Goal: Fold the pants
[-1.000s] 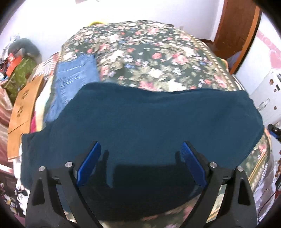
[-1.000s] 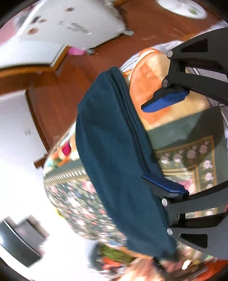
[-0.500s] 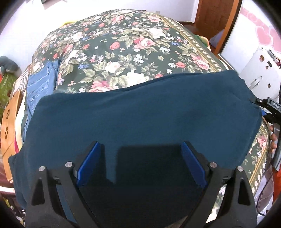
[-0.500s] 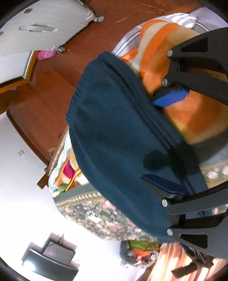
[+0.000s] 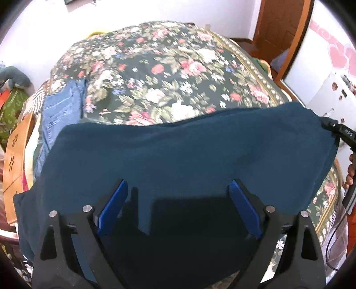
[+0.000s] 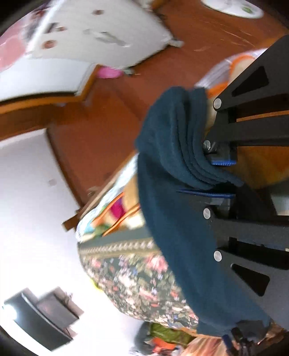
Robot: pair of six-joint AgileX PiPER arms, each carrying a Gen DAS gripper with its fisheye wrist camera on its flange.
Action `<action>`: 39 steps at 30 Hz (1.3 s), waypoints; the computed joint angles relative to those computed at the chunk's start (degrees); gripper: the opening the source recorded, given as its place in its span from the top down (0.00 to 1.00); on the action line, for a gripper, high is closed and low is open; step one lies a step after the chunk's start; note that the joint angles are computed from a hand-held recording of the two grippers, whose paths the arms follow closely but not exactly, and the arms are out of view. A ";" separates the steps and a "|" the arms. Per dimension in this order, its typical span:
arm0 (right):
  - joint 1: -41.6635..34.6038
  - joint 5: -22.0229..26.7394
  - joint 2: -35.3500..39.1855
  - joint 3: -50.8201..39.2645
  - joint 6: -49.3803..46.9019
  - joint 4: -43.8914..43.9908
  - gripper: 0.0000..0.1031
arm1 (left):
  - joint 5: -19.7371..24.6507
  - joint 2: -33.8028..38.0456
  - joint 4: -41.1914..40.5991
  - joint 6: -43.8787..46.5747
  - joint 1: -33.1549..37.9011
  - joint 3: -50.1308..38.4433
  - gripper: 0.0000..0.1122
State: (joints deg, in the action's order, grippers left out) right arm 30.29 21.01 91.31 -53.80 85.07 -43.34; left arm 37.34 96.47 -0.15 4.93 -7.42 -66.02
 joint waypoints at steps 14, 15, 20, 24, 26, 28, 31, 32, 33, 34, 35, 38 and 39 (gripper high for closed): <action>20.32 6.72 7.89 -29.57 -27.81 7.32 0.89 | 0.15 -11.81 -5.51 7.28 12.69 3.42 0.17; 21.58 6.74 10.81 -32.19 -32.71 11.81 0.89 | 0.35 -12.34 -6.64 8.68 14.17 3.59 0.17; 24.87 9.90 23.18 -40.06 -51.64 33.45 0.89 | 2.39 -14.09 -12.04 16.17 21.03 4.99 0.17; 25.48 13.33 25.98 -40.81 -52.24 37.19 0.84 | 2.57 -14.52 -13.05 19.02 23.31 6.40 0.17; 24.11 13.63 24.42 -39.86 -55.48 41.96 0.79 | 2.82 -14.44 -14.13 20.09 23.68 6.57 0.17; 23.44 14.36 23.31 -39.68 -57.05 44.48 0.75 | 3.12 -14.43 -14.86 20.44 23.36 6.31 0.17; 23.97 14.57 20.52 -38.43 -54.46 40.64 0.71 | 3.51 -14.20 -15.87 20.16 21.63 5.30 0.17; 24.41 14.01 18.76 -36.46 -52.79 38.97 0.65 | 3.81 -13.98 -16.46 20.24 20.85 4.80 0.17; 24.31 12.82 17.02 -34.25 -50.60 36.77 0.58 | 3.98 -13.71 -16.72 19.99 19.95 4.38 0.17; 24.11 11.22 15.12 -31.65 -48.01 34.34 0.57 | 3.99 -13.22 -16.47 19.12 18.72 3.83 0.17; 24.01 10.43 13.44 -29.58 -45.76 32.31 0.56 | 4.19 -12.50 -15.99 17.98 17.29 3.03 0.17; 24.04 11.56 10.03 -25.71 -37.17 23.82 0.56 | 5.79 -9.51 -15.53 15.05 12.94 -0.14 0.17; 24.03 11.57 8.88 -24.10 -34.41 21.33 0.56 | 6.15 -8.77 -15.45 14.28 11.56 -0.82 0.17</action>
